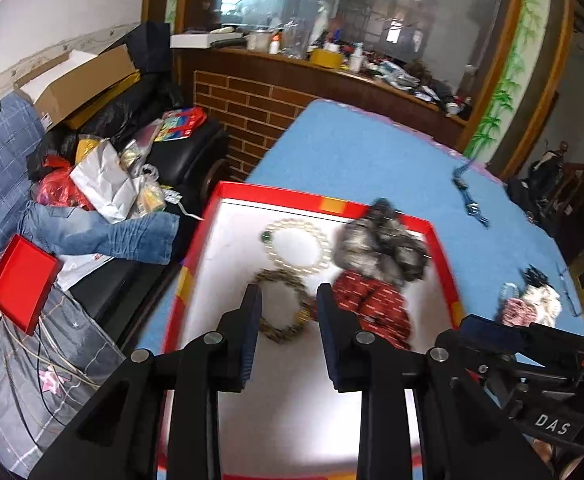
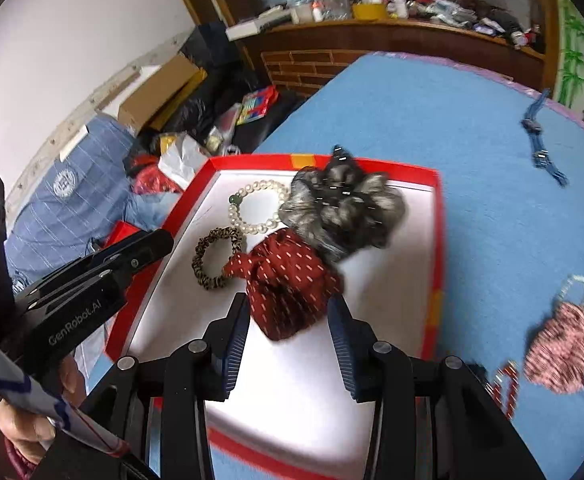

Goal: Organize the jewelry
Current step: 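Lower the leopard-print bracelet into the box with the left gripper while the right gripper releases the red scrunchie, then grasp the black beaded bracelet with the left gripper while the right gripper grasps the red bead bracelet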

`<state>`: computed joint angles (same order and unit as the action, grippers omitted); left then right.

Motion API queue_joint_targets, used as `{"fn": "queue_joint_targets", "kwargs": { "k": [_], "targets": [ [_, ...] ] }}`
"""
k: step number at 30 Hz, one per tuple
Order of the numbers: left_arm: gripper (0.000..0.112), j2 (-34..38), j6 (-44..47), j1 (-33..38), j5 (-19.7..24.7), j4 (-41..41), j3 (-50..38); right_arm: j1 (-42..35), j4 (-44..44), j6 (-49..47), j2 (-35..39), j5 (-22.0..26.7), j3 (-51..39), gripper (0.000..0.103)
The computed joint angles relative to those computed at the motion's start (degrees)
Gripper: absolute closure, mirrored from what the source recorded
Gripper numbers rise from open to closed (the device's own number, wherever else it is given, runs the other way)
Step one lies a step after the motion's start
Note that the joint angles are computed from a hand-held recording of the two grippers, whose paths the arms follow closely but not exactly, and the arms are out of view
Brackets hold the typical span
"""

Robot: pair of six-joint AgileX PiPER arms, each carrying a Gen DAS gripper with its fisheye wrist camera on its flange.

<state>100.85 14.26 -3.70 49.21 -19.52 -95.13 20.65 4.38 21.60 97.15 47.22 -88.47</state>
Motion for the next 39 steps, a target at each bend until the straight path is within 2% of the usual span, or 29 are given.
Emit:
{"fn": "queue_joint_targets", "kwargs": {
  "k": [9,16,20,26,28,33,39],
  "targets": [
    [0.085,-10.3,0.0,-8.9,-2.5,-1.2,12.1,-4.0,-2.2,2.5,-18.5,-3.3,19.0,0.059],
    [0.085,-13.5,-2.9,-16.8,-2.5,2.2,14.9,-18.1,6.4,-5.6,-31.9,-3.8,30.9,0.059],
    [0.085,-13.5,-4.9,-19.8,-2.0,3.6,15.2,-26.1,12.6,-12.9,-35.0,-3.3,34.8,0.059],
    [0.085,-11.5,-8.5,-24.4,-0.8,6.1,13.6,-36.9,20.5,-22.9,-35.9,-2.0,38.8,0.06],
    [0.085,-10.7,-9.6,-25.5,-0.7,6.8,12.8,-39.0,23.0,-26.1,-35.2,-0.7,39.0,0.065],
    [0.085,-9.8,-10.3,-25.4,-1.0,6.6,12.1,-32.2,20.9,-25.0,-29.6,-1.3,36.5,0.078],
    [0.085,-9.5,-8.4,-23.0,-0.8,5.2,12.4,-21.5,10.5,-14.4,-20.2,-3.2,30.8,0.085]
  ]
}}
